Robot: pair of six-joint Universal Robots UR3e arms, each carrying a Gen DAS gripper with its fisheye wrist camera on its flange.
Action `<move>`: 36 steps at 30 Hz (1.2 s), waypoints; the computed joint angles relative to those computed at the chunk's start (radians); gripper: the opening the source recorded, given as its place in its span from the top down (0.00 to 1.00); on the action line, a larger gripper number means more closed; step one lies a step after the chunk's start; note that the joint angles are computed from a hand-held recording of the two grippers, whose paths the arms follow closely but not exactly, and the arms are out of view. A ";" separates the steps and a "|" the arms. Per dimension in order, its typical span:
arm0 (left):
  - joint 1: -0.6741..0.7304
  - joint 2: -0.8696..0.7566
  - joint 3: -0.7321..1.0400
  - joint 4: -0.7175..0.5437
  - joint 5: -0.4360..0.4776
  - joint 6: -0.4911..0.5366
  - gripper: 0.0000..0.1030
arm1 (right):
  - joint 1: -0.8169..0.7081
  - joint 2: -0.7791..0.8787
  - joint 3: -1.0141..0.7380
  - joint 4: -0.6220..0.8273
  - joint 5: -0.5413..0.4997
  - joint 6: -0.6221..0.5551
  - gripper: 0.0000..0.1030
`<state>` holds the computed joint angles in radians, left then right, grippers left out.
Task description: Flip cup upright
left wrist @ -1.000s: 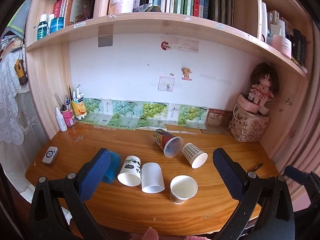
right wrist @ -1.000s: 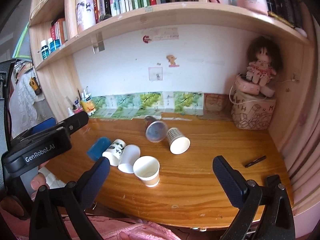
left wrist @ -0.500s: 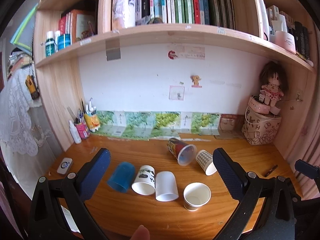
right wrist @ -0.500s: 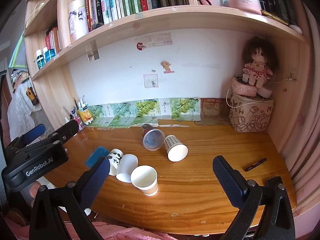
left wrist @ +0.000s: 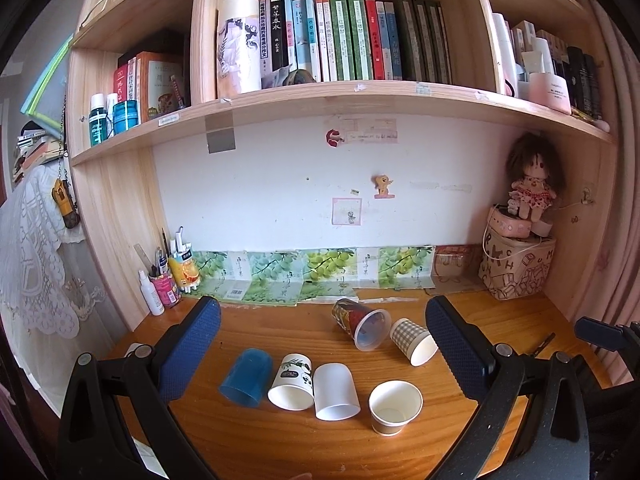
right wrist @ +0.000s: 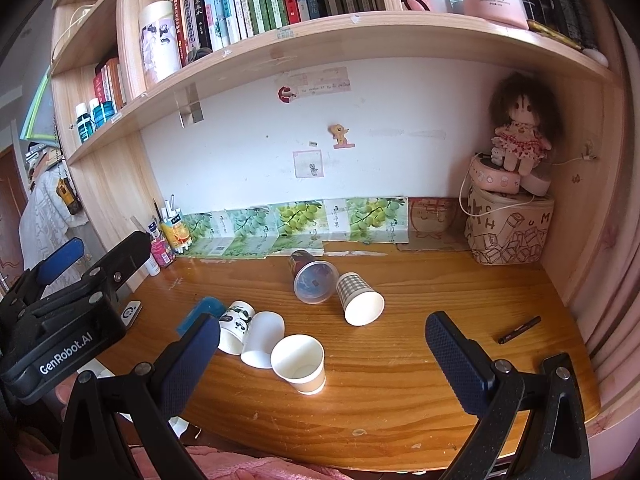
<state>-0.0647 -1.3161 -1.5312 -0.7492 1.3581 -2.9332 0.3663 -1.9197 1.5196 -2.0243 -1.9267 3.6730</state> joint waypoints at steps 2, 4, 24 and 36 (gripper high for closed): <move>0.004 0.000 0.005 -0.010 -0.003 0.003 0.01 | 0.000 0.000 -0.001 0.002 0.006 0.005 0.00; 0.000 0.003 -0.001 -0.004 0.001 0.000 0.01 | 0.000 0.001 -0.003 0.008 0.008 0.011 0.00; 0.007 0.051 -0.021 -0.072 -0.039 0.033 0.01 | 0.027 -0.039 0.009 0.073 0.003 0.095 0.00; 0.003 0.066 -0.033 -0.083 -0.033 0.036 0.01 | 0.012 -0.072 0.041 0.074 0.039 0.114 0.00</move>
<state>-0.0615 -1.2497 -1.5639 -0.8326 1.3248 -2.8973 0.3779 -1.9914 1.5608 -1.9504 -1.8882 3.7871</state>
